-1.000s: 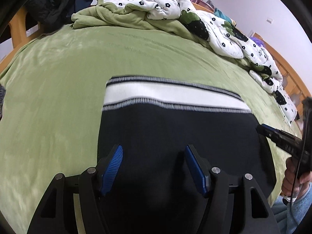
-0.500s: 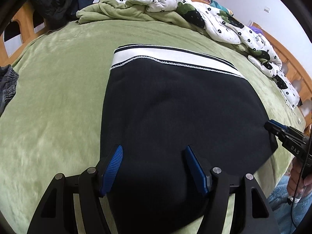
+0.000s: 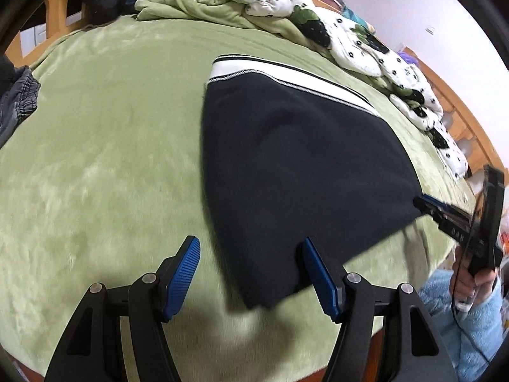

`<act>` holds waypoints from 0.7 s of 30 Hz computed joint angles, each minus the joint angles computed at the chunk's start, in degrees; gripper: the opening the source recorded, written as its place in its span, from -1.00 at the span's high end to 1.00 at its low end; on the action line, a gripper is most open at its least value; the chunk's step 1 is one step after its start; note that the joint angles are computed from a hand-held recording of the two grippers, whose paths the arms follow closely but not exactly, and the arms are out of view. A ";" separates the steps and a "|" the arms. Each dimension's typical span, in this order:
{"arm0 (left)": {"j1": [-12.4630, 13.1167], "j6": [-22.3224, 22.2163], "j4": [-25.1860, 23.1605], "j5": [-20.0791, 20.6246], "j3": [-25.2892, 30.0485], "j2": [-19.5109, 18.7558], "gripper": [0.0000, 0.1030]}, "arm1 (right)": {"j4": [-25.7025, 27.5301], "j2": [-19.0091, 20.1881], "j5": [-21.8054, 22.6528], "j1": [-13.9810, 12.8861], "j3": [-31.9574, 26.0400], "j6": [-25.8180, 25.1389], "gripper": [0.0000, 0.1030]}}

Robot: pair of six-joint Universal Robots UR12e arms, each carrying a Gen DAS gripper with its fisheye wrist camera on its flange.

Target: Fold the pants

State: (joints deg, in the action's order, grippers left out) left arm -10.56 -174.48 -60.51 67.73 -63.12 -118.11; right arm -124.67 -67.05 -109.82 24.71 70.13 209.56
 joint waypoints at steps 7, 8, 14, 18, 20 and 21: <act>-0.19 4.75 6.81 2.50 -5.84 3.76 -0.26 | 0.36 -0.22 1.22 -0.17 0.01 0.09 0.32; -0.29 5.76 7.25 3.13 -6.31 4.04 -0.25 | 0.37 -0.23 1.30 -0.20 0.00 0.19 0.32; -2.02 10.90 8.00 9.75 -6.81 4.03 -0.09 | 0.59 -0.15 0.70 -0.09 -0.11 -0.32 0.32; -3.62 12.36 11.08 15.97 -7.19 3.78 0.36 | 0.63 -0.08 0.38 -0.01 -0.19 -0.47 0.32; -3.56 11.85 10.50 15.25 -6.93 3.71 0.72 | 0.71 -0.09 0.34 -0.01 -0.19 -0.56 0.32; -3.27 11.67 10.24 13.95 -6.85 3.75 0.76 | 0.94 -0.03 0.11 0.04 -0.30 -0.60 0.32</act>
